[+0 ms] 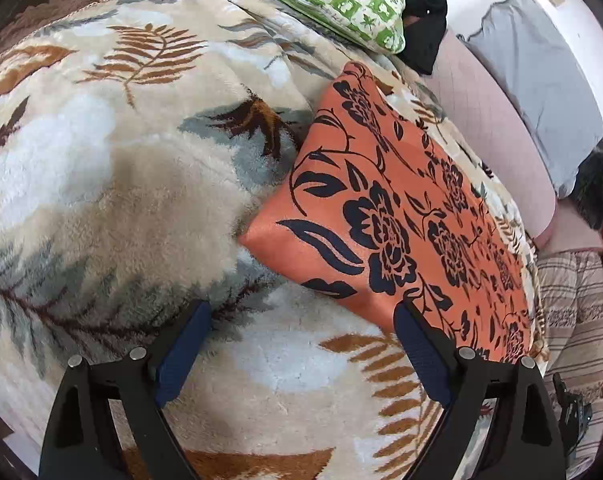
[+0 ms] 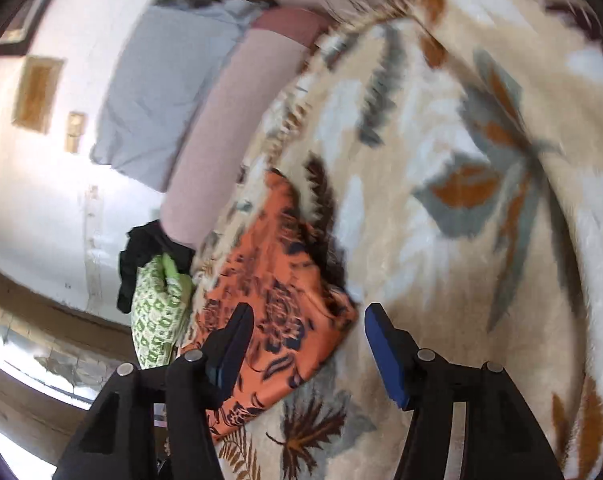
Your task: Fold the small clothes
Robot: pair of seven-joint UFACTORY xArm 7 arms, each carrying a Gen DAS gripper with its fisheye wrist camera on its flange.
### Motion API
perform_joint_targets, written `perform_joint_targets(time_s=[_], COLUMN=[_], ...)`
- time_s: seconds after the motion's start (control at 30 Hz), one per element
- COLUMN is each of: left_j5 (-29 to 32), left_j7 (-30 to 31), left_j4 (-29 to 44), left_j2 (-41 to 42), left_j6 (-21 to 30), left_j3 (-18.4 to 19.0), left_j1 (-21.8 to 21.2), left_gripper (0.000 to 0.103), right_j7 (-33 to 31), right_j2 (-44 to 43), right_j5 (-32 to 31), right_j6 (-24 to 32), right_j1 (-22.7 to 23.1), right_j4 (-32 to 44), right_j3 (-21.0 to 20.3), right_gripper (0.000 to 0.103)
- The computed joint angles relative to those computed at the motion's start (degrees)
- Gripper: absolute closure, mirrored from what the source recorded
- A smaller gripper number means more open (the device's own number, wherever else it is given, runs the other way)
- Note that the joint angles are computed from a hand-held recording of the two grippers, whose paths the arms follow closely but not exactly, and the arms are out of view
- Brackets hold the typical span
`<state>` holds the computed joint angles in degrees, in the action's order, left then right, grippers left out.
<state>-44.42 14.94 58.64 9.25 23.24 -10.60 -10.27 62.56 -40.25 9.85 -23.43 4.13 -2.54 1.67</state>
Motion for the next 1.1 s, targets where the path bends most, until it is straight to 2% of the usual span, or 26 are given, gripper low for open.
perform_joint_targets(time_s=[0.07,0.1,0.13,0.17,0.3,0.4,0.47,0.53,0.57,0.6,0.63,0.7,0.77,0.8,0.87,0.9,0.97,1.0,1.03,1.07,1.1], left_j5=[-5.51,-9.24,-11.59,-13.39,-12.45,-17.84,-22.46,-25.22,-24.18,-21.75,-19.65,-19.59,-19.61,-20.47,-25.77,-28.12,-30.86,-31.42,-31.61,-29.78,-26.57], left_j7=[4.20,6.48,7.53,8.43,7.41,10.14,12.69,15.58,15.85,15.24,14.64,14.98,14.39,14.28,16.80,18.20,20.35,20.82,21.22,20.19,18.27], left_j4=[-0.06,0.35,0.62,0.87,4.48,7.91,8.52,9.25,9.55,9.51,9.52,9.93,10.71,11.23,11.65,11.76,11.88,12.02,12.20,12.40,12.60], left_j2=[-0.49,-0.30,-0.07,0.24,3.96,7.04,7.57,7.91,8.01,7.97,8.06,8.71,9.72,10.37,10.96,10.95,10.94,11.00,11.12,11.30,11.57], left_j6=[1.42,2.70,3.08,2.98,0.26,1.53,1.89,1.57,0.29,-1.57,-3.02,-3.62,-2.93,-2.01,-1.25,-0.95,-1.83,-2.56,-3.53,-4.95,-6.37], left_j3=[-1.03,-1.37,-1.43,-1.50,-1.55,-3.06,-4.04,-4.43,-4.21,-3.80,-3.66,-4.39,-4.76,-5.10,-6.51,-6.81,-6.67,-6.42,-6.19,-5.57,-4.83], left_j1=[1.16,1.63,1.55,1.27,-0.40,1.66,2.82,2.66,1.70,0.44,-0.43,-0.04,0.65,1.36,3.15,3.56,3.00,2.41,1.75,0.60,-0.64], left_gripper=[0.010,0.010,0.010,0.010,0.015,0.015,0.015,0.027,0.033,0.049,0.055,0.055,0.050,0.040,0.037,0.037,0.037,0.038,0.052,0.059,0.064], right_j7=[-0.34,-0.87,-1.39,-2.65,-5.85,-12.03,-11.75,-9.80,-8.26,-5.80,-2.17,3.36,2.10,2.45,3.92,2.12,-6.85,-10.72,-12.23,-11.34,-8.05], right_j2=[2.67,5.05,7.20,9.28,23.65,31.63,35.25,39.37,40.74,42.50,44.26,47.05,48.84,48.79,48.62,47.72,45.91,45.60,45.61,45.91,47.28], right_j5=[-0.62,0.34,2.20,2.82,2.25,4.61,2.52,-1.15,-3.37,-6.46,-10.91,-17.58,-16.04,-16.58,-17.91,-15.13,-5.83,-2.40,-1.38,-2.71,-6.44], right_j6=[-3.23,-3.64,-3.38,-2.76,-4.12,-2.58,-3.27,-4.02,-4.07,-3.98,-3.18,-1.44,-2.57,-2.57,-2.82,-3.89,-4.98,-4.43,-3.34,-1.80,0.16], right_j1=[0.35,-0.92,-2.79,-3.67,-0.51,0.54,2.70,4.50,5.00,5.26,4.89,3.57,5.61,5.50,4.91,6.20,9.56,11.85,12.89,11.54,8.06], right_j4=[1.78,3.88,6.06,8.25,18.99,26.86,29.77,33.03,34.00,35.08,36.31,38.19,38.88,38.83,38.66,37.63,36.87,37.29,37.76,38.25,39.24], right_j3=[2.03,5.72,10.02,12.28,12.75,15.39,13.83,12.13,11.16,10.28,9.62,9.50,8.07,8.06,8.15,7.45,6.64,5.29,4.46,5.41,7.87], right_gripper=[0.044,0.047,0.057,0.068,0.069,0.069,0.069,0.069,0.069,0.069,0.069,0.068,0.068,0.068,0.068,0.069,0.069,0.069,0.069,0.069,0.070])
